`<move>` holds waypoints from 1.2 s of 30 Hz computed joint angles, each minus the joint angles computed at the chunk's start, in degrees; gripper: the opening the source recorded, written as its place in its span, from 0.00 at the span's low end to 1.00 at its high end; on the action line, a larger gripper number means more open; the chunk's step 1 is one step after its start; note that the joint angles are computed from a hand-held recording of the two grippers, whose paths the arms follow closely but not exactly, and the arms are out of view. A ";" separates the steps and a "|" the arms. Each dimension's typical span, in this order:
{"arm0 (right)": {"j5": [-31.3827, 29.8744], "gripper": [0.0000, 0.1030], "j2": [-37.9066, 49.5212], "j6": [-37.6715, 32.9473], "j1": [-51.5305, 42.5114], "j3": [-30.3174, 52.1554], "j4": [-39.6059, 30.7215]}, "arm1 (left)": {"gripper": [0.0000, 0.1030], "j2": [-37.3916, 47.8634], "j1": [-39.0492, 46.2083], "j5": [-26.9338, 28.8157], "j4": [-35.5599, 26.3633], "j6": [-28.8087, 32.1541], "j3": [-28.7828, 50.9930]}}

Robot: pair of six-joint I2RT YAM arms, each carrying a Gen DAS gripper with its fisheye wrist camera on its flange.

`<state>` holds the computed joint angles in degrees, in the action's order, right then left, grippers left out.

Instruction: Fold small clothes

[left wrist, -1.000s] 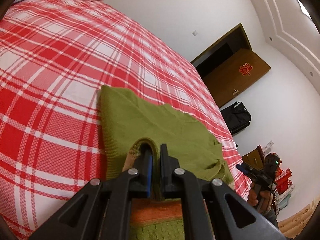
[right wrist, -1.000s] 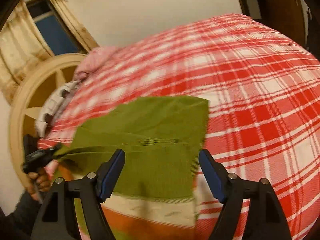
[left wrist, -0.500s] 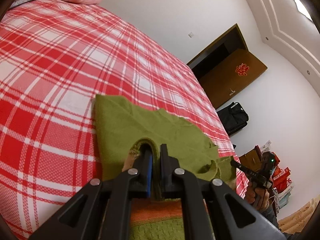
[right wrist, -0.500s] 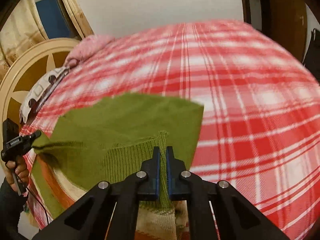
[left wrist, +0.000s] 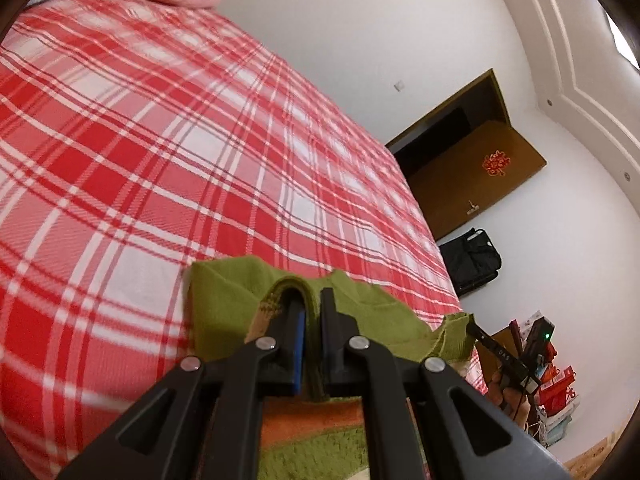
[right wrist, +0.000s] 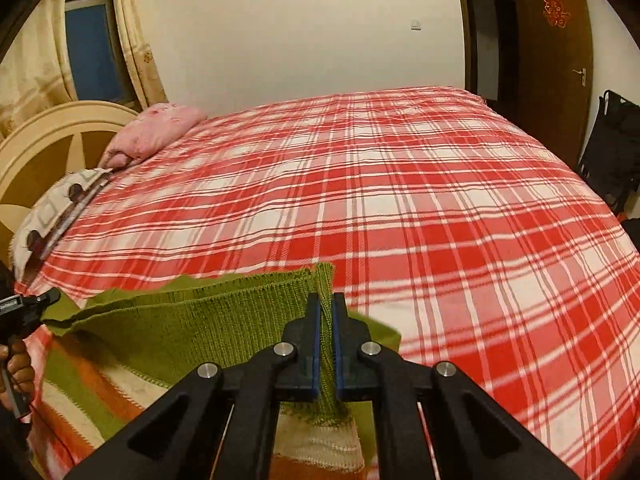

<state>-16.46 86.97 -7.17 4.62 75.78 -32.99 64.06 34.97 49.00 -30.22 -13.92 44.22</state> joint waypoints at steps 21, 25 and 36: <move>-7.51 0.62 -8.54 -5.55 -8.43 -11.31 -7.04 | 0.75 -21.38 0.03 -10.65 -18.23 12.33 -7.60; -10.79 0.58 -15.68 -7.85 -12.08 -16.46 -13.52 | 0.57 -30.42 2.57 -8.59 -27.98 18.22 -9.67; -12.21 0.52 -23.99 -16.37 -19.82 -26.48 -21.03 | 0.15 -32.28 5.78 -4.69 -35.75 26.75 -11.23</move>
